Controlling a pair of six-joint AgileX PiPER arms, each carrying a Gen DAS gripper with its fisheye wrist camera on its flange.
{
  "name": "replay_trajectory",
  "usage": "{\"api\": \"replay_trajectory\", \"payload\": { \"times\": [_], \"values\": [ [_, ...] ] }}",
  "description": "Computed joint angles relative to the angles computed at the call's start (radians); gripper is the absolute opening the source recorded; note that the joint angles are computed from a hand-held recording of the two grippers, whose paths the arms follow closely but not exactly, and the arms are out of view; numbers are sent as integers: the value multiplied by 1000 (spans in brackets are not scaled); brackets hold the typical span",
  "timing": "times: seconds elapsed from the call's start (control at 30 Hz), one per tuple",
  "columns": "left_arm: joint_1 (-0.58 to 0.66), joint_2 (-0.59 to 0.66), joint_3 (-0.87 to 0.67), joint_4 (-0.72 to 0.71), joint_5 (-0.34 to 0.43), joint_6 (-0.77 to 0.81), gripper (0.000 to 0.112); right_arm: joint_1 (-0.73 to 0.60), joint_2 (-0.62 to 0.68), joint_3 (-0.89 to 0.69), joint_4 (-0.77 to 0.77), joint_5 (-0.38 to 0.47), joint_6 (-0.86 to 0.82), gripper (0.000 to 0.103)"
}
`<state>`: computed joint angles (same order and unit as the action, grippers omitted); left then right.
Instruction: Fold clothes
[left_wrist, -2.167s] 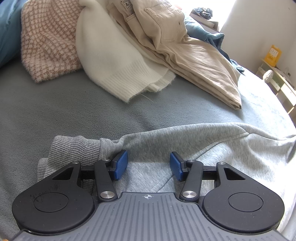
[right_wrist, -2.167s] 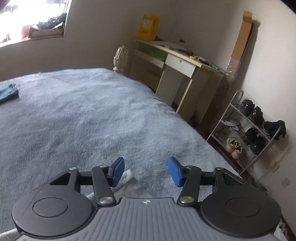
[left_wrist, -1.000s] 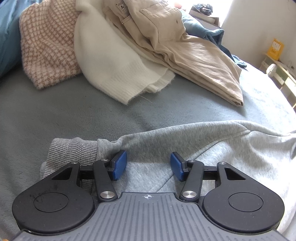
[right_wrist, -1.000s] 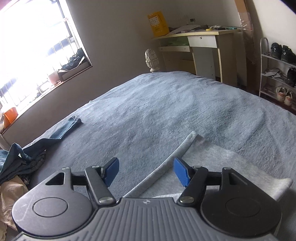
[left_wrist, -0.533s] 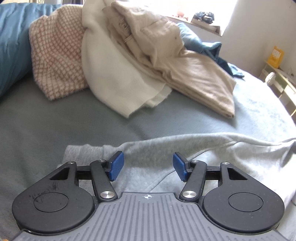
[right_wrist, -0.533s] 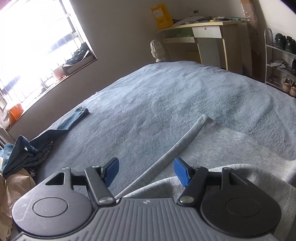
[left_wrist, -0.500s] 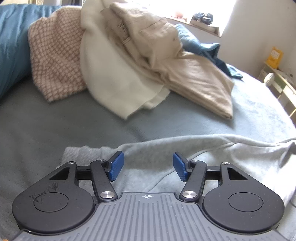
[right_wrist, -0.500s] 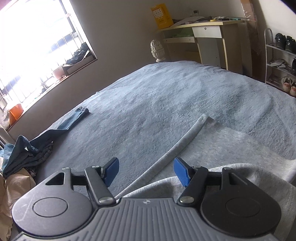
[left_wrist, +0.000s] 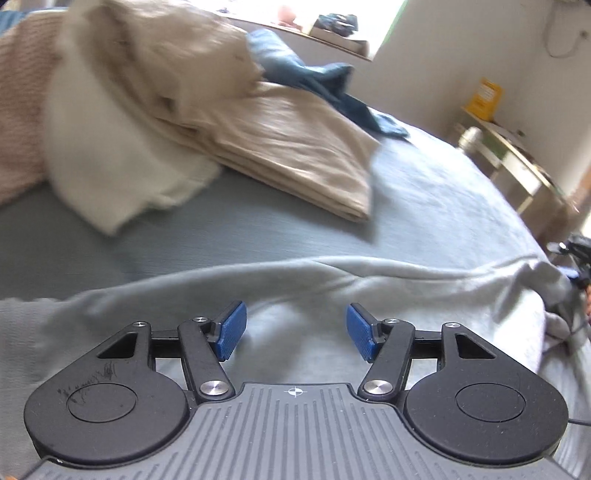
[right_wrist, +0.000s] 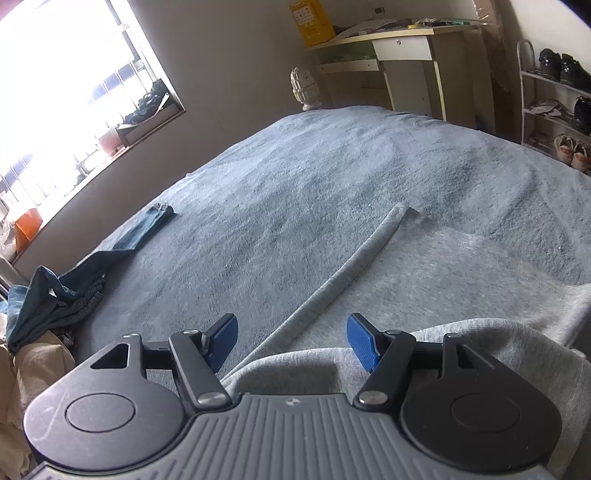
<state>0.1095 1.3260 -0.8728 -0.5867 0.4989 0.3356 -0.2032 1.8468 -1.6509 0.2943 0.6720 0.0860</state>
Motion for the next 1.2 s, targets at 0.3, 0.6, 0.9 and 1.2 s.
{"api": "replay_trajectory", "payload": {
  "times": [0.3, 0.6, 0.9, 1.2],
  "values": [
    [-112, 104, -29, 19, -84, -44, 61, 63, 17, -84, -22, 106, -39, 68],
    [-108, 118, -22, -6, -92, -11, 61, 73, -36, -82, -72, 0, 30, 66],
    [-106, 136, -55, 31, -58, -39, 63, -114, -136, 27, -110, -54, 78, 68],
    [-133, 157, -105, 176, -22, -190, 63, -351, -313, 412, 211, -114, -302, 75]
  ]
}}
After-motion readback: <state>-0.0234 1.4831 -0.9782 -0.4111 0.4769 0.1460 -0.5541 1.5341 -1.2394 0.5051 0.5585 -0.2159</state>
